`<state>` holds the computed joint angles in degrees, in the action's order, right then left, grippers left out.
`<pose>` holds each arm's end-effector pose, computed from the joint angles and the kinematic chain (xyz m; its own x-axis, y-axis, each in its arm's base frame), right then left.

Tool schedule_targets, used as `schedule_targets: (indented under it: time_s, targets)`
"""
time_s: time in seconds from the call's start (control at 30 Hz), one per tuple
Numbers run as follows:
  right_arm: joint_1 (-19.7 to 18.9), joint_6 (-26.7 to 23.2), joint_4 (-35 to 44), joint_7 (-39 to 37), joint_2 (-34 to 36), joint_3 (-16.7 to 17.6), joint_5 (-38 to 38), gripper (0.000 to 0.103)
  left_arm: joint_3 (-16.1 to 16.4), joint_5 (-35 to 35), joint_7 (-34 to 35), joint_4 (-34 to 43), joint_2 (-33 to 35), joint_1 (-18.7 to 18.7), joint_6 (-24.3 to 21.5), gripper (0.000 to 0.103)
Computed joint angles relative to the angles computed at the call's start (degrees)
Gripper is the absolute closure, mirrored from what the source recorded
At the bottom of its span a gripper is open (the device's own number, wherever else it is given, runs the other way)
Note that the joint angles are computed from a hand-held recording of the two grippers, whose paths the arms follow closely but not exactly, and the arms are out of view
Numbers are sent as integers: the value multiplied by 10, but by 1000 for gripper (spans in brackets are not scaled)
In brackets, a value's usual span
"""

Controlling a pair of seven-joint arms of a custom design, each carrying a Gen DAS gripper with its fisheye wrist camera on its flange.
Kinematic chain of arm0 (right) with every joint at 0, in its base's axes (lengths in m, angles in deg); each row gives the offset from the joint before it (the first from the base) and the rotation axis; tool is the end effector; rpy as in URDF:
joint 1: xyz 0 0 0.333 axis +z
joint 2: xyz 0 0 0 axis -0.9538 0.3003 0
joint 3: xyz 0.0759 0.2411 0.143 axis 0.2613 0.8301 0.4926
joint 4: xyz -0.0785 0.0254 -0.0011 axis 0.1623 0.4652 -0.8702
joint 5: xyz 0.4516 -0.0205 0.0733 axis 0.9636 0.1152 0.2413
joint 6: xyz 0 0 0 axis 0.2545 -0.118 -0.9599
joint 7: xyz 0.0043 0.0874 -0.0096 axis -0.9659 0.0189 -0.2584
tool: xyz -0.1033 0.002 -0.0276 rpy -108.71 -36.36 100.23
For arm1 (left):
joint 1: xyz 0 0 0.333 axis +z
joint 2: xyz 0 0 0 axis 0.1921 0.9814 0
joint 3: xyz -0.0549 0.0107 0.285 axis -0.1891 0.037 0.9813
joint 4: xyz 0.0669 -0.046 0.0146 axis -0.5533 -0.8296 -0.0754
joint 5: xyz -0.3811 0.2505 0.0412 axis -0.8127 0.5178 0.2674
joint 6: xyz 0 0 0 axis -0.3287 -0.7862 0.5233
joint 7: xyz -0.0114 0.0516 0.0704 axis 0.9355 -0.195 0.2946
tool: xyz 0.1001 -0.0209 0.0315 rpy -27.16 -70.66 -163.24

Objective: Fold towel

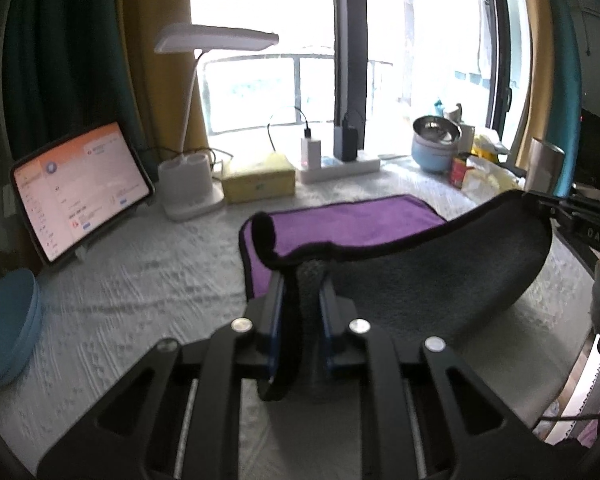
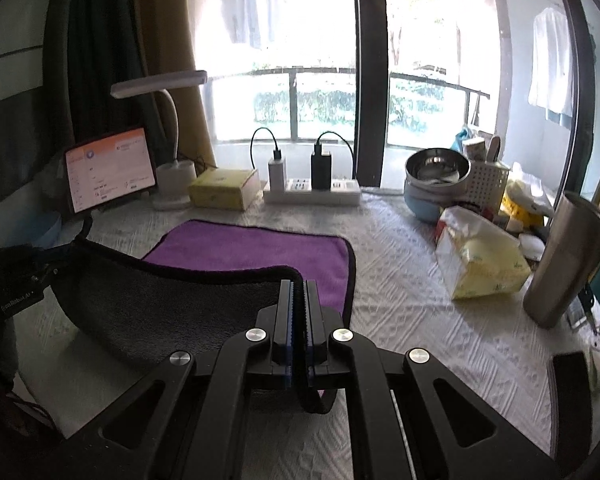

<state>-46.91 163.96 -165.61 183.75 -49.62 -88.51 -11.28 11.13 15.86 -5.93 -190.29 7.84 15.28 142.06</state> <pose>0.6133 0.3593 0.4895 0.3294 -0.9442 -0.0058 -0.4721 -0.1594 -0.8670 0.5922 -0.1529 0.4385 -0.1364 -0.9906 -0.0018 -0.5328 0.0749 -0.8429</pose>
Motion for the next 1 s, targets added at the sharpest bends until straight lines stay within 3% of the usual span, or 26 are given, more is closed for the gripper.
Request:
schedule_targets:
  time_s: [0.2,0.53,0.67,0.87,1.0]
  targets:
    - [-1,6,36,-15,24,-5,3,98,12,70,-56,40,21,-6,-2,87]
    - [3,2,117,-81,85,-16,61,98,85,91,-73,123,86,-70,-4,87]
    - [4,-5,162,-114,120,-19,88,98,104,48,-28,153,117,-85,6,87]
    - [2,-19,225,-166,172,-19,139,98,165,64,-27,211,166,-139,1,87]
    - [-3,-36,277,-203,211,-12,172,98,148,-24,50,236,198,-126,-6,87]
